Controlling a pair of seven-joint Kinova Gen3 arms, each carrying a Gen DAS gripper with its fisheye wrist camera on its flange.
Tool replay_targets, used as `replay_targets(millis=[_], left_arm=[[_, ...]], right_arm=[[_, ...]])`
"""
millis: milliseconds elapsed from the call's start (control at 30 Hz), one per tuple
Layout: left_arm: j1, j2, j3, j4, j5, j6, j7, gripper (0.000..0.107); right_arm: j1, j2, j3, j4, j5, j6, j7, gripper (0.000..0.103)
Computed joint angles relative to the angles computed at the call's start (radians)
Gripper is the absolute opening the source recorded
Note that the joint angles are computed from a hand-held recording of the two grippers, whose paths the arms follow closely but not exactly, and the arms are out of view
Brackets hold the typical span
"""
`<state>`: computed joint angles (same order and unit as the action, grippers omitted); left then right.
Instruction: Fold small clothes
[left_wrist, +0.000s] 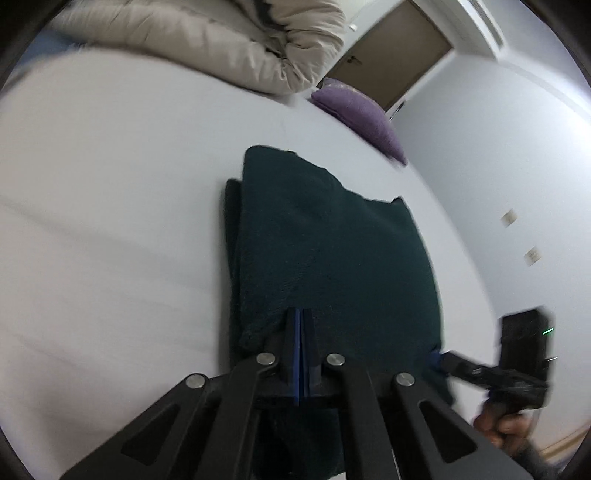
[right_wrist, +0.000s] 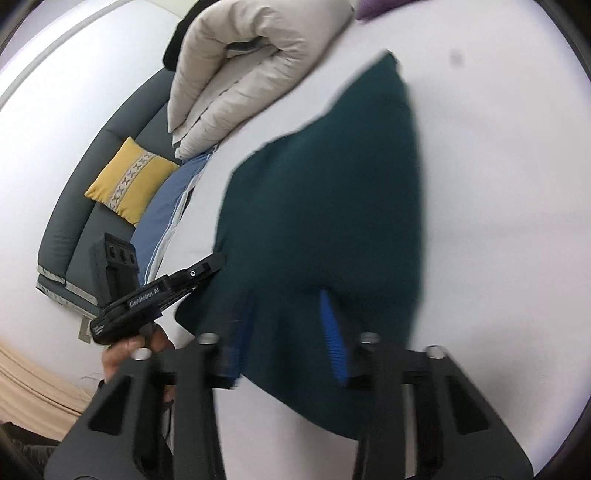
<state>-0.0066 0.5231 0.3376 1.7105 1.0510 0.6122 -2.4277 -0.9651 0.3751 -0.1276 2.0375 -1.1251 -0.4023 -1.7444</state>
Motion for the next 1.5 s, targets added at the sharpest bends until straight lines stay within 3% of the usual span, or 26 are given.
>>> replay_targets(millis=[100, 233, 400, 467, 533, 600, 667, 733, 767, 933, 1067, 1133, 1233, 1333, 1400, 1500], left_arm=[[-0.02, 0.005, 0.014, 0.015, 0.032, 0.009, -0.048, 0.003], [-0.031, 0.002, 0.013, 0.038, 0.077, 0.016, -0.083, 0.003], [-0.02, -0.044, -0.01, 0.098, 0.126, 0.013, -0.141, 0.003], [-0.011, -0.043, -0.024, 0.104, 0.126, 0.024, -0.151, 0.003], [-0.014, -0.038, -0.034, 0.106, 0.137, 0.042, -0.161, 0.003], [-0.005, -0.046, -0.048, 0.106, 0.127, 0.049, -0.159, 0.003], [0.008, -0.059, -0.061, 0.104, 0.105, 0.049, -0.145, 0.003], [0.013, -0.083, -0.07, 0.104, 0.086, 0.048, -0.122, 0.009], [0.012, -0.093, -0.071, 0.105, 0.087, 0.046, -0.119, 0.018], [0.021, -0.137, -0.036, 0.054, 0.064, -0.019, -0.088, 0.044], [0.194, -0.057, -0.171, -0.102, -0.081, -0.011, 0.075, 0.044], [0.239, -0.012, -0.207, -0.162, -0.153, 0.006, 0.156, 0.044], [0.18, 0.031, -0.123, -0.165, -0.174, -0.034, 0.181, 0.042], [0.059, 0.054, 0.013, -0.122, -0.114, -0.068, 0.089, 0.042], [-0.019, 0.072, 0.096, -0.098, -0.077, -0.075, 0.028, 0.042], [-0.095, 0.061, 0.133, -0.056, 0.034, -0.045, -0.063, 0.043]], right_arm=[[0.093, 0.002, -0.121, 0.046, 0.1, -0.065, -0.122, 0.022], [0.128, -0.012, -0.169, 0.066, 0.247, -0.106, -0.269, 0.027], [0.144, 0.06, -0.121, -0.016, 0.432, 0.065, -0.305, 0.033], [0.149, 0.057, -0.109, -0.012, 0.495, 0.077, -0.372, 0.032], [0.132, 0.036, -0.072, -0.016, 0.497, 0.11, -0.398, 0.032], [0.066, 0.005, 0.021, -0.026, 0.467, 0.153, -0.36, 0.032], [0.047, -0.031, 0.06, -0.023, 0.425, 0.16, -0.307, 0.035], [0.095, -0.068, 0.041, -0.011, 0.419, 0.152, -0.29, 0.038], [0.141, -0.075, 0.017, -0.017, 0.427, 0.157, -0.276, 0.04], [0.373, -0.011, -0.091, -0.143, 0.614, 0.225, -0.387, 0.046], [0.543, 0.098, -0.204, -0.25, 0.777, 0.259, -0.545, 0.046], [0.557, 0.122, -0.187, -0.267, 0.809, 0.248, -0.591, 0.046], [0.575, 0.16, -0.158, -0.292, 0.834, 0.261, -0.671, 0.046], [0.621, 0.193, -0.189, -0.279, 0.884, 0.209, -0.722, 0.045], [0.568, 0.178, -0.121, -0.239, 0.853, 0.15, -0.737, 0.045], [0.473, 0.117, -0.024, -0.129, 0.794, 0.06, -0.752, 0.05]])
